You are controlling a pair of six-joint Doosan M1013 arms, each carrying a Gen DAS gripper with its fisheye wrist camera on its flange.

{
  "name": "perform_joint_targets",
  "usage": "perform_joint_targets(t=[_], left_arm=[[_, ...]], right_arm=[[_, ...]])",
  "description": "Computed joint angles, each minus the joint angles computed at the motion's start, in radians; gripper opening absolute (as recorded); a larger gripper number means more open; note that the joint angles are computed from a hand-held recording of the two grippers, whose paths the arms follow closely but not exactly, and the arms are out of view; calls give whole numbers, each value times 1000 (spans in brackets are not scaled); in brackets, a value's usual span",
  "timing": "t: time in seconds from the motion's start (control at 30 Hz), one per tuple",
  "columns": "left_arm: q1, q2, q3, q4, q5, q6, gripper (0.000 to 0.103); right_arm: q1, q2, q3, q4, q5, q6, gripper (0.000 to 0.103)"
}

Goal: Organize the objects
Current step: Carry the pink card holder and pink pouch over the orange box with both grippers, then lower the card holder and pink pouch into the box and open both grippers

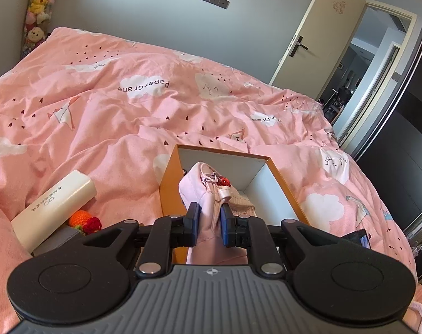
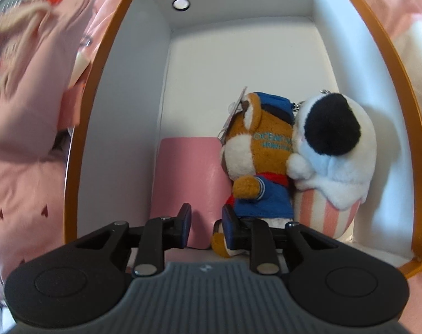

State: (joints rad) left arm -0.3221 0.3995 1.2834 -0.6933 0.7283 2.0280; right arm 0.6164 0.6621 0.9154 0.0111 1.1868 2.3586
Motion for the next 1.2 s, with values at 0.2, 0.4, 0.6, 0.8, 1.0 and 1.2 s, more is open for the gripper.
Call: perform_joint_targets(t=[0.2, 0.4, 0.6, 0.8, 1.0, 1.2], left_arm=[[-10, 12, -22, -16, 31, 30, 18], [-23, 30, -45, 19, 85, 32, 18], [-51, 39, -61, 146, 122, -44, 18], [-100, 37, -59, 344, 140, -122, 18], [-151, 30, -34, 526, 123, -160, 18], [-167, 43, -40, 578, 165, -184, 18]], right_arm=[[-1, 28, -33, 6, 34, -76, 19], [-3, 8, -9, 3, 1, -116, 20], [32, -81, 72, -188, -57, -119, 21], [44, -126, 135, -363, -61, 2, 28], [23, -135, 166, -305, -142, -43, 34], [26, -111, 152, -252, -147, -122, 34]])
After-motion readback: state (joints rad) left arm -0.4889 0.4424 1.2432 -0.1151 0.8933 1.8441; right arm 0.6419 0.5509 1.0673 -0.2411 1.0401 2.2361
